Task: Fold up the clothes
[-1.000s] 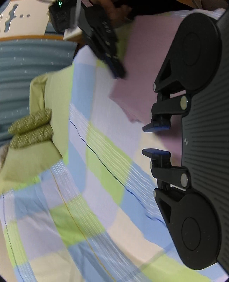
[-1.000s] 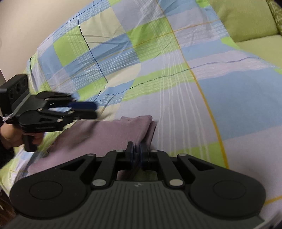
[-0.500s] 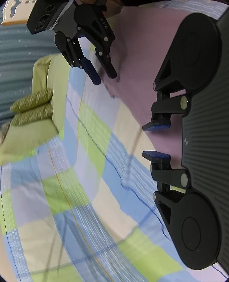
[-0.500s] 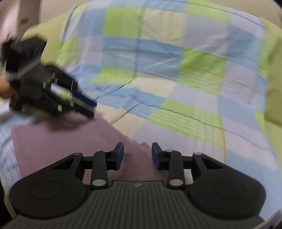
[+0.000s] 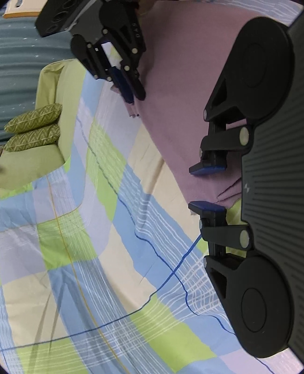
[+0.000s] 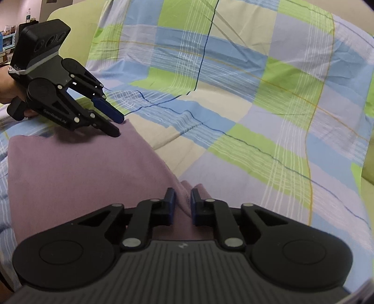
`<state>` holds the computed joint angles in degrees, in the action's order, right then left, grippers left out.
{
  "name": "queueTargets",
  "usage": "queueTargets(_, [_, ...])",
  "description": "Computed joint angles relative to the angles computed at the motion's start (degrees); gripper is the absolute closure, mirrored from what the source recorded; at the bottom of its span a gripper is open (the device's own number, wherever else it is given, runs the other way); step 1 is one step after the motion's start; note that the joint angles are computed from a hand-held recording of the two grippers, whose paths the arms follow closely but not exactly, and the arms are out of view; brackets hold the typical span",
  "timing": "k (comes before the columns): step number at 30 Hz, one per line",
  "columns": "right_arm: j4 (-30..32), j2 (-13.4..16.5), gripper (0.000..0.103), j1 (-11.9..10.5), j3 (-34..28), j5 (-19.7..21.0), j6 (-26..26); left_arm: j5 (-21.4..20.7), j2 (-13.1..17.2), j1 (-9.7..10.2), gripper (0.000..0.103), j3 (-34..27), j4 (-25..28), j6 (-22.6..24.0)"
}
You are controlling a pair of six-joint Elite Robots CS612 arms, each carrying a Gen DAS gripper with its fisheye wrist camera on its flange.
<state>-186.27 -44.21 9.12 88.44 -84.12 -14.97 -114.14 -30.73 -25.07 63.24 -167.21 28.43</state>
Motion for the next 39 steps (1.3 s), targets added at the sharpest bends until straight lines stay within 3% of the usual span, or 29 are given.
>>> queueTargets(4, [0.5,0.1,0.092,0.3,-0.3,-1.0,-1.7,-1.4,1.1,0.51,0.071,-3.3,4.4,-1.9])
queueTargets(8, [-0.1,0.3,0.091,0.5,-0.2,-1.5,-1.6,-2.6,2.3,0.61,0.065,-6.6,10.5,0.4])
queueTargets(12, [-0.6,0.4,0.091,0.4,-0.1,-1.5,-0.6,-2.5,2.8,0.57,0.057,-7.0,9.8,-0.1])
queueTargets(13, [-0.7,0.4,0.091,0.4,-0.1,-1.5,-0.4,-2.6,3.0,0.60,0.058,-7.0,9.6,-0.6])
queueTargets(15, [-0.8,0.4,0.091,0.4,0.0,-1.4,0.1,-4.6,2.8,0.79,0.073,-6.8,10.4,-0.7])
queueTargets(16, [-0.9,0.4,0.090,0.4,0.1,-1.4,0.4,-5.6,2.7,0.90,0.091,-6.7,10.9,-0.7])
queueTargets(21, [-1.7,0.5,0.089,0.5,0.3,-1.9,1.2,-2.7,-0.1,0.11,0.099,0.1,1.7,1.6])
queueTargets(26, [-3.2,0.8,0.088,0.7,0.5,-2.9,1.7,-1.3,-3.0,-0.16,0.101,6.9,-6.5,0.8])
queueTargets(30, [-4.7,1.2,0.087,1.0,0.7,-3.8,1.4,-1.0,-5.0,-0.29,0.101,10.2,-6.9,2.7])
queueTargets(39, [-4.8,1.4,0.086,1.1,0.5,-4.3,1.4,-0.6,-3.3,-0.26,0.101,6.5,-7.4,0.9])
